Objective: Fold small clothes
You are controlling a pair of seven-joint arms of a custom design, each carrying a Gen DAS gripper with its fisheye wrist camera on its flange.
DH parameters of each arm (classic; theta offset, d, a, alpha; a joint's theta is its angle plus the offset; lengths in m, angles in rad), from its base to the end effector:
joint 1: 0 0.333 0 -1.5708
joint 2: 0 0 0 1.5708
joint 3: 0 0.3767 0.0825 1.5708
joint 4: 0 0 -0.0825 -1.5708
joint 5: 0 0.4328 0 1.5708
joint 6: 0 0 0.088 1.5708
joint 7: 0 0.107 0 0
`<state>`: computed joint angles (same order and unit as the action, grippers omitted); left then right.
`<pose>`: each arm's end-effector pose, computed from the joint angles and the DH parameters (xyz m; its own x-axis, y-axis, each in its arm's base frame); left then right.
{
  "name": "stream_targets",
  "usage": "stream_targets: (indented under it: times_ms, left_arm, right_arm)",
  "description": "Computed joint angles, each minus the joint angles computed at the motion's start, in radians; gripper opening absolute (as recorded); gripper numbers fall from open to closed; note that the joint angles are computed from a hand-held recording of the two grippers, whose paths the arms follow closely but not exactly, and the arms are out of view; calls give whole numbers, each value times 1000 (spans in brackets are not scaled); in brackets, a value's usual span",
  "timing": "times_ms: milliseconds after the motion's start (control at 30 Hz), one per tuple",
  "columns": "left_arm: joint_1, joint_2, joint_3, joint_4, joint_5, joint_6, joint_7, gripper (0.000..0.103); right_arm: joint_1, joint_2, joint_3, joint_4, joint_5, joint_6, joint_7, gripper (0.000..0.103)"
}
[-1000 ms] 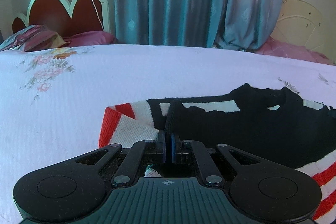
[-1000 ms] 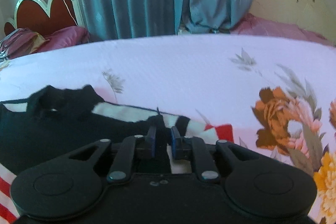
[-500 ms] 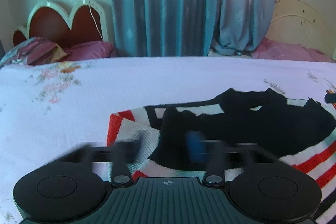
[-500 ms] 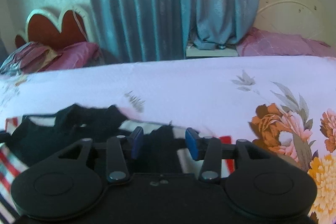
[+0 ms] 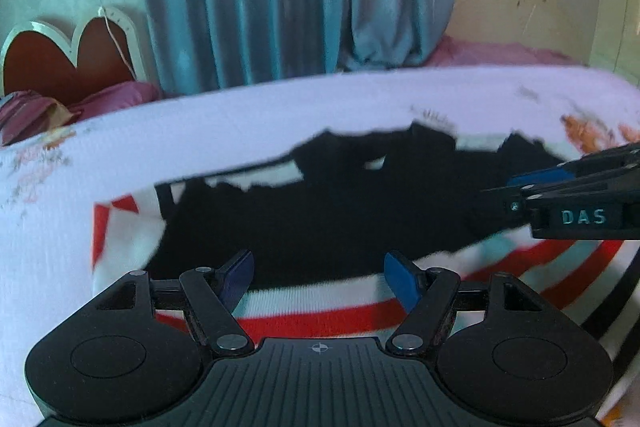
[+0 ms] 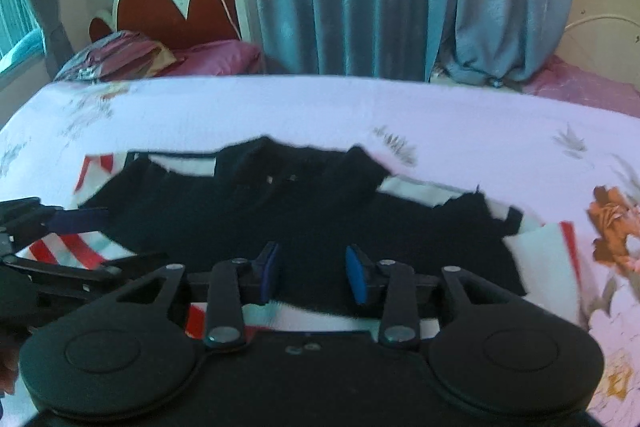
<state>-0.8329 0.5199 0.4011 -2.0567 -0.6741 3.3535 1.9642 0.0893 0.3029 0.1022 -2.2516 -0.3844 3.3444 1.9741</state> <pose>0.6370 -0.2483 0.3078 -0.1934 -0.9767 -0.0935 -0.6519 0.1991 -0.7317 0.6125 0.1568 0.3383 0.2185 -0.9705 -0.1024 -0.7105 -0.0863 -0.6984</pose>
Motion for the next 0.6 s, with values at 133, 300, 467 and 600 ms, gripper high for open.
stream_targets:
  times_ms: [133, 300, 467, 600]
  left_arm:
    - [61, -1, -54, -10, 8, 16, -18, 71]
    - [68, -6, -46, -27, -25, 30, 7, 72]
    - [92, -29, -66, -59, -72, 57, 53, 73]
    - [41, -44, -21, -78, -166, 57, 117, 73]
  right_arm:
    - [229, 3, -239, -26, 104, 7, -58, 36]
    - [199, -14, -261, -79, 171, 42, -92, 29]
    - [257, -40, -318, -134, 285, 69, -174, 29]
    - [319, -55, -353, -148, 383, 56, -250, 35]
